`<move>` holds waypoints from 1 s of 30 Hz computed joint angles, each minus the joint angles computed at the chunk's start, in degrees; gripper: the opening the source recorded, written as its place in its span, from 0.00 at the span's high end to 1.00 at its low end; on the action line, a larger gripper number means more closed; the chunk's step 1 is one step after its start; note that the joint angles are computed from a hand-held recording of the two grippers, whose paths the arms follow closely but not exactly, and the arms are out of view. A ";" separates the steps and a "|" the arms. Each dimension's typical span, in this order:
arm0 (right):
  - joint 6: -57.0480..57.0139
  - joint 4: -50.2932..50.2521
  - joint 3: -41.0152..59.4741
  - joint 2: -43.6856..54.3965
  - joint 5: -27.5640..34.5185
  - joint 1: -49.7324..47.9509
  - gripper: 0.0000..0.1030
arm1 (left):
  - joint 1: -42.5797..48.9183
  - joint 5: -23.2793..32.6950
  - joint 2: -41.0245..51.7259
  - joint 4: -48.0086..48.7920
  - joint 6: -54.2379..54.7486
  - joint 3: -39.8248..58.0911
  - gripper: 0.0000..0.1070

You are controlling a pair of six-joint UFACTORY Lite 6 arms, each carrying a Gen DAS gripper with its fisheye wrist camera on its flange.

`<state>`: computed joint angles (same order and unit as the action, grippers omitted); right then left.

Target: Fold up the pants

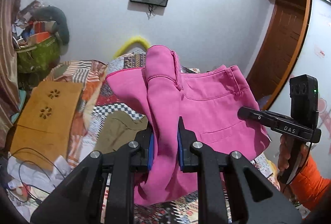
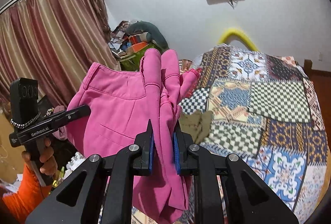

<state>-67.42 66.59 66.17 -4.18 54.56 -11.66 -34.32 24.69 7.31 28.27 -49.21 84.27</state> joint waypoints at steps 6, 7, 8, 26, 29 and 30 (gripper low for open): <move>2.66 -0.21 5.32 4.90 -5.19 6.57 0.87 | 6.27 -1.93 1.61 -9.10 10.47 0.78 0.84; 2.90 -0.27 6.09 5.96 -6.24 7.69 0.87 | 7.17 -2.12 2.20 -10.68 12.33 1.11 0.84; 3.09 -0.29 6.59 6.81 -7.07 8.58 0.87 | 8.28 -2.32 3.08 -12.73 14.74 1.68 0.84; 12.28 -8.20 32.64 43.38 -14.42 17.57 0.87 | 23.31 -1.00 40.18 -56.86 59.80 24.62 0.84; 15.03 -10.89 38.22 50.37 -14.45 17.55 0.87 | 24.29 2.79 51.33 -57.93 60.55 35.97 0.84; 15.88 -11.83 39.56 51.88 -14.43 17.60 0.87 | 24.49 4.69 55.77 -56.68 58.93 41.22 0.84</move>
<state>-51.54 54.76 105.72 47.70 40.13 5.94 -9.83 29.38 63.08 -28.41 9.72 125.49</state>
